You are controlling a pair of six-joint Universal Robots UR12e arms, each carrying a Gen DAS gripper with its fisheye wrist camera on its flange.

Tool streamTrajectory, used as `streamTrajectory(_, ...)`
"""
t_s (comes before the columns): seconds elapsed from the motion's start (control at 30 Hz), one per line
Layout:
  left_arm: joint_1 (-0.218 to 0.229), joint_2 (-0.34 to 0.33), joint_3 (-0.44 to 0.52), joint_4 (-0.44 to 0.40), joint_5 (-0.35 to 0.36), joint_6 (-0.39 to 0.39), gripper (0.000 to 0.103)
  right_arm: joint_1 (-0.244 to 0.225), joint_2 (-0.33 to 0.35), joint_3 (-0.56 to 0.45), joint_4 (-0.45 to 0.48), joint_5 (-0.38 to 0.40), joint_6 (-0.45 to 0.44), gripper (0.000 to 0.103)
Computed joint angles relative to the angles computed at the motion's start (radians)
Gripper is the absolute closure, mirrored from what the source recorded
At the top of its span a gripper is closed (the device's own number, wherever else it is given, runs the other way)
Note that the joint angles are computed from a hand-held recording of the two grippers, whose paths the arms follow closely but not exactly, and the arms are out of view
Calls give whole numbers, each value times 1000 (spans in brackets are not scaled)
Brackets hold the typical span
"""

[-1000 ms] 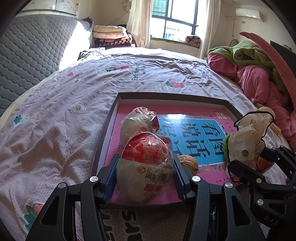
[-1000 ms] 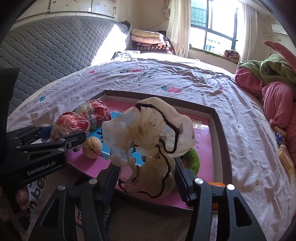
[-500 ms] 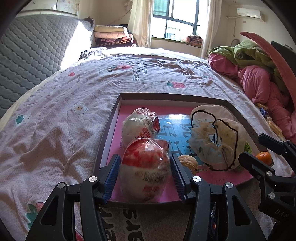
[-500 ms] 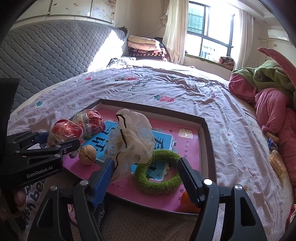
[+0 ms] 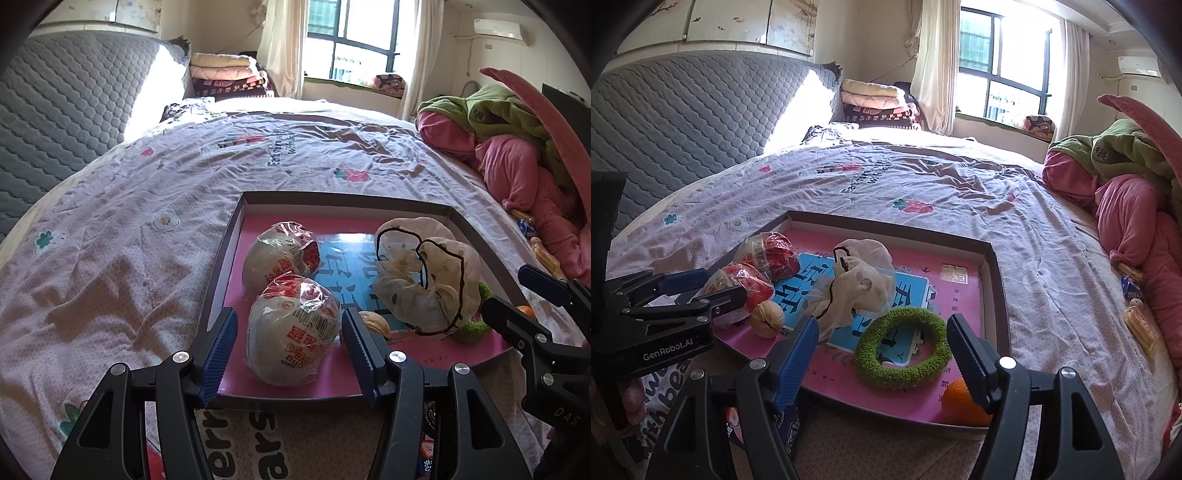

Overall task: Organize objects
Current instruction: 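Release the cloth bag from the right tool while the left tool lowers and releases the wrapped ball, then withdraw both tools from the box back over the bed cover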

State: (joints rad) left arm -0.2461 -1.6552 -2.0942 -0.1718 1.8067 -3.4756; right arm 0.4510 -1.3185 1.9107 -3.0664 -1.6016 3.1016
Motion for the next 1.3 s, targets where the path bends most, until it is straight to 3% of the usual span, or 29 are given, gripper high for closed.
streamTrajectory(0.57,-22,45,-10,-3,30,-17,43,-5,-26,22,-43,32,9,31)
streamTrajectory(1.3,-86,114,-29,-36,88,-22,38,-1,-92,103,-123,42,22,31)
